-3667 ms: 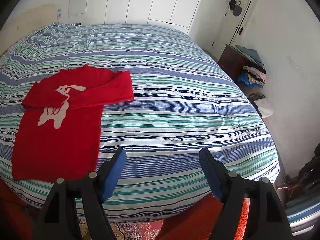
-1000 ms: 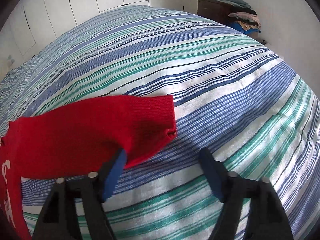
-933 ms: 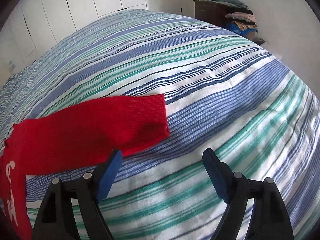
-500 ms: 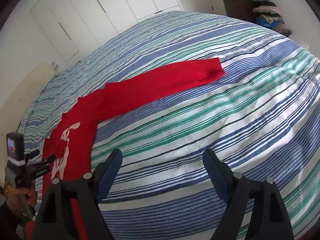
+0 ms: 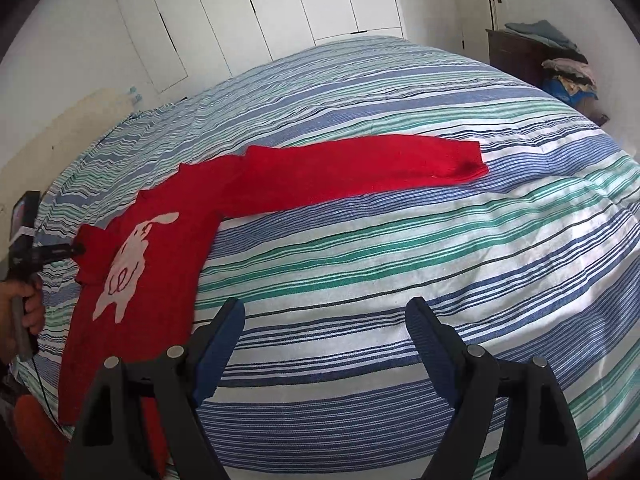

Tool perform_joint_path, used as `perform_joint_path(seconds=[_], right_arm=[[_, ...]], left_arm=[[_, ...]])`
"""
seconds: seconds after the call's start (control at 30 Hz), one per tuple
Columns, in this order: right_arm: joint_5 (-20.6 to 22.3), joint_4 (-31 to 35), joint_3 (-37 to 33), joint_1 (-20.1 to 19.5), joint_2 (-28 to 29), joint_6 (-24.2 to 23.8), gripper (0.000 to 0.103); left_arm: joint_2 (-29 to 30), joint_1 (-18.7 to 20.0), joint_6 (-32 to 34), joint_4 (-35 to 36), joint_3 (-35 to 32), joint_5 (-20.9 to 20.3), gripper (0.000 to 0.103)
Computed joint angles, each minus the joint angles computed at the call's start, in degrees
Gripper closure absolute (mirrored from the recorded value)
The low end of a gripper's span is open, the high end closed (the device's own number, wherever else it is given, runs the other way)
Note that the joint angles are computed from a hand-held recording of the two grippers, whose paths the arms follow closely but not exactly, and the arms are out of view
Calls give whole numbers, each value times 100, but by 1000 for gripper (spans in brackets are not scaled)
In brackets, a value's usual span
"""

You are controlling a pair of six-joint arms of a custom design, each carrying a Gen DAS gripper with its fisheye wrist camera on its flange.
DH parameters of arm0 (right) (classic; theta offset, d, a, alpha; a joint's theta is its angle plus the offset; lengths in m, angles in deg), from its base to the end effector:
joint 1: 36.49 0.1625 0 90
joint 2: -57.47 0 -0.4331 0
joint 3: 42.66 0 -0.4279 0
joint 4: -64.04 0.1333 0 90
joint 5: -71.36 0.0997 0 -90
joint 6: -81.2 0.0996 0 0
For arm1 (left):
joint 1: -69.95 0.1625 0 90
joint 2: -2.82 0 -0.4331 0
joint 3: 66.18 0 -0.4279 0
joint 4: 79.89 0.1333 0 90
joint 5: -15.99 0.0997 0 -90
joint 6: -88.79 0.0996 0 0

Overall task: Fold small clothes
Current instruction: 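Pull the held sleeve outward with the left gripper and release it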

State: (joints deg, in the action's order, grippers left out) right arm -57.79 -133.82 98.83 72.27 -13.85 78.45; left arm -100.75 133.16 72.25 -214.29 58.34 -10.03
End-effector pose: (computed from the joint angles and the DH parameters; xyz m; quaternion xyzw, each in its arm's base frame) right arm 0.1985 -0.3656 0.1701 0.0601 -0.8962 0.3455 0.2716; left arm 0.0155 -0.4636 0.4301 -0.0330 0.8367 -0.3517 0.4184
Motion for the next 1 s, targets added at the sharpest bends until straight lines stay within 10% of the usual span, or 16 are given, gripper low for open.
perform_joint_path(seconds=[0.3, 0.87, 1.0], right_arm=[[-210, -60, -93, -102, 361, 80, 21], [-859, 114, -306, -349, 1015, 95, 19], [-893, 64, -316, -346, 1065, 57, 17]], left_arm=[[-40, 1799, 216, -243, -736, 614, 97], [99, 2878, -725, 7, -705, 357, 97], [50, 2727, -817, 250, -633, 543, 82]])
